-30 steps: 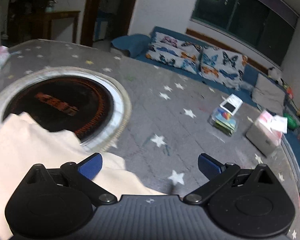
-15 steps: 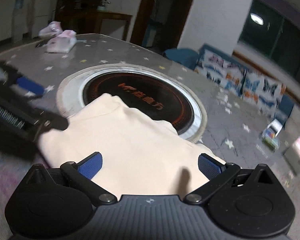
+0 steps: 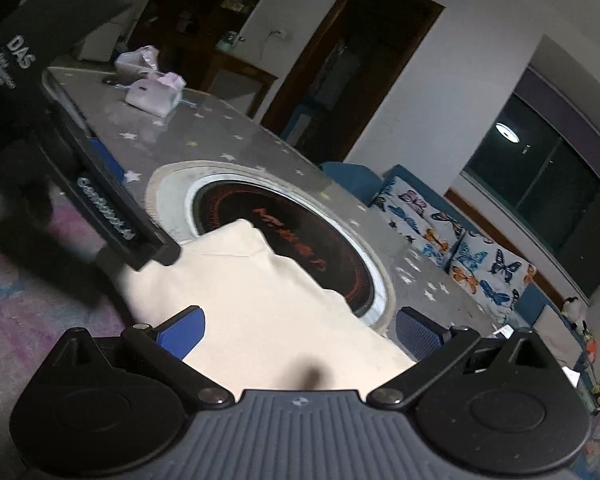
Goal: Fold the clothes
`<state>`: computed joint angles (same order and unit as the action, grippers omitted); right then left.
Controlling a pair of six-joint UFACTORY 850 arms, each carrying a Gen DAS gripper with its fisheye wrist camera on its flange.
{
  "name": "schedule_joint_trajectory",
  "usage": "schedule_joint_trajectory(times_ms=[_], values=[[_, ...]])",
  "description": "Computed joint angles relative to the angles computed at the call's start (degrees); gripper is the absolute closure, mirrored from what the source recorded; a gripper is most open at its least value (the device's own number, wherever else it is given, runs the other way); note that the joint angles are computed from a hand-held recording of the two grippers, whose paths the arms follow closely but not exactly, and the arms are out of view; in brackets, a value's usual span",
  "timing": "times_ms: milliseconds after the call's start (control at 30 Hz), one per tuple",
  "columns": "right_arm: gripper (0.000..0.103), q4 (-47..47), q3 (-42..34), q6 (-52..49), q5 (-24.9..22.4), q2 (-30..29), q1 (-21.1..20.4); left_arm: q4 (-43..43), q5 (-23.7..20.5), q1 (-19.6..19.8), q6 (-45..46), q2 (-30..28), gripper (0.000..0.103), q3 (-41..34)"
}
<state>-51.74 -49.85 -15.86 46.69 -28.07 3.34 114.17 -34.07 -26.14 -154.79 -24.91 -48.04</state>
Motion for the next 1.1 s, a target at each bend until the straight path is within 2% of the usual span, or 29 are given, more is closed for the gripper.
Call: schedule_joint_trajectory(times_ms=[300, 467, 633, 767, 900, 1100], values=[[0.0, 1.97, 1.69, -2.98, 2.16, 0.85, -1.76, -1.38, -0.51, -0.34, 0.99, -0.05, 0.0, -0.08], [0.0, 3.77, 1.48, -3.2, -0.76, 0.58, -3.58, -2.95, -1.1, -0.77, 2.77, -0.21, 0.0, -0.46], [0.0, 1.07, 0.84, 2.5, -1.93, 1.45, -5.49, -5.64, -1.8, -1.69, 6.0, 0.1, 0.0, -1.03], [0.0, 6.37, -0.36, 0.47, -2.09, 1.09, -6.34, -5.08, -1.85, -2.59, 6.25, 0.45, 0.0, -1.09], [0.0, 10.11, -2.19, -1.75, -4.94, -0.53, -6.68, -6.32, -2.42, -3.48, 8.52, -0.46, 0.0, -1.84], [0.0, 7.65, -2.87, 1.35, -5.65, -0.34, -7.85, -6.66, -2.69, -3.81, 9.06, -0.09, 0.0, -1.27]])
